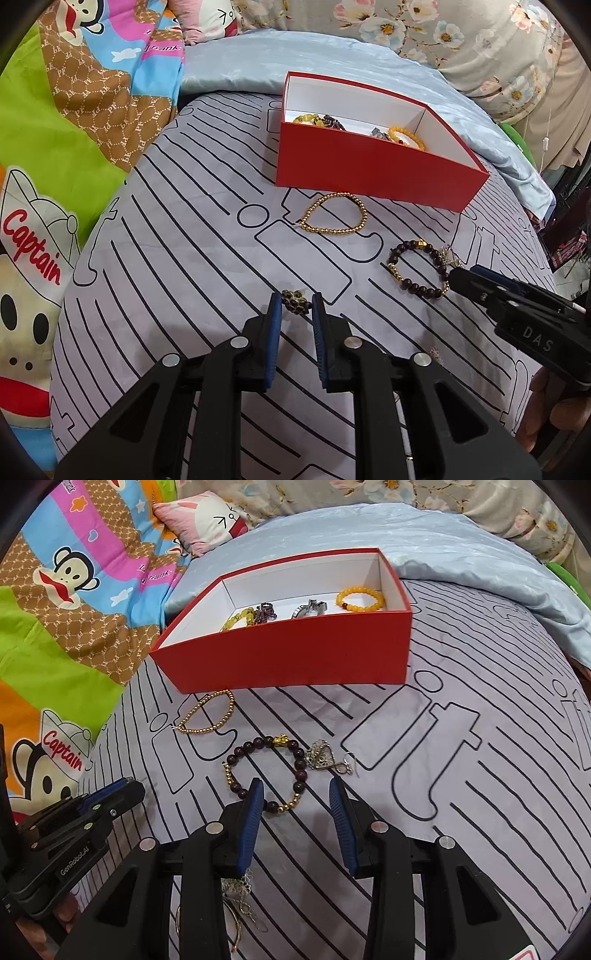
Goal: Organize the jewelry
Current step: 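Grasp the dark bead bracelet with the right tool while the left tool holds the charm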
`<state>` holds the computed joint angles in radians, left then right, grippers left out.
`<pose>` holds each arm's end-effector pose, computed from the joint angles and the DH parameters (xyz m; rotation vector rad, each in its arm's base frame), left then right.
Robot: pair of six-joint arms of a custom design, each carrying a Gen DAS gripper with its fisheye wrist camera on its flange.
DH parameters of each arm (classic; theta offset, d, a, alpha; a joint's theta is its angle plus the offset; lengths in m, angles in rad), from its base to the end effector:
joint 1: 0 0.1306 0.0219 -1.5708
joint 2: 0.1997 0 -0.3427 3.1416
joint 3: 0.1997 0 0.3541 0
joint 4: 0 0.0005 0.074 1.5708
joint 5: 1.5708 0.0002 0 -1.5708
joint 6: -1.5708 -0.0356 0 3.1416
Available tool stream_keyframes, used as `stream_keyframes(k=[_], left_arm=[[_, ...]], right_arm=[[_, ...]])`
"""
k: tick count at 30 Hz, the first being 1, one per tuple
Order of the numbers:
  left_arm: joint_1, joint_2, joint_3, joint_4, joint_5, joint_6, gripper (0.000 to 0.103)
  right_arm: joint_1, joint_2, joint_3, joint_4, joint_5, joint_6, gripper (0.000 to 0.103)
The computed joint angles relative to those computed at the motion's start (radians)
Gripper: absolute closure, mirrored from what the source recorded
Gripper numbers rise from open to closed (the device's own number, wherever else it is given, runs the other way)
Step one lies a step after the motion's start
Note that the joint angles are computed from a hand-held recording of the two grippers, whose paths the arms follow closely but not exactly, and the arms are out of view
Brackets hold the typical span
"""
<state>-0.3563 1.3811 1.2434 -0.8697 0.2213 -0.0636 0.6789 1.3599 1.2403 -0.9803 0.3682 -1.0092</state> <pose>0.4038 -0.1592 0.3326 0.6210 2.5147 -0.3938 0.3338 0.2522 0.3354 0.5329 2.5027 0.1420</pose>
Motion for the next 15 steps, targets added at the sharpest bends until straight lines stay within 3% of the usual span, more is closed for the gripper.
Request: stream_keyframes(k=[13,15], left_arm=[[0.007,0.007,0.002,-0.002,0.002,0.001,0.087],[0.007,0.007,0.001,-0.001,0.002,0.001,0.087]], right_arm=[[-0.015,0.046,0.013,0.015,-0.014,0.024,0.079],[-0.015,0.053,0.019,0.006,-0.003,0.028,0.085]])
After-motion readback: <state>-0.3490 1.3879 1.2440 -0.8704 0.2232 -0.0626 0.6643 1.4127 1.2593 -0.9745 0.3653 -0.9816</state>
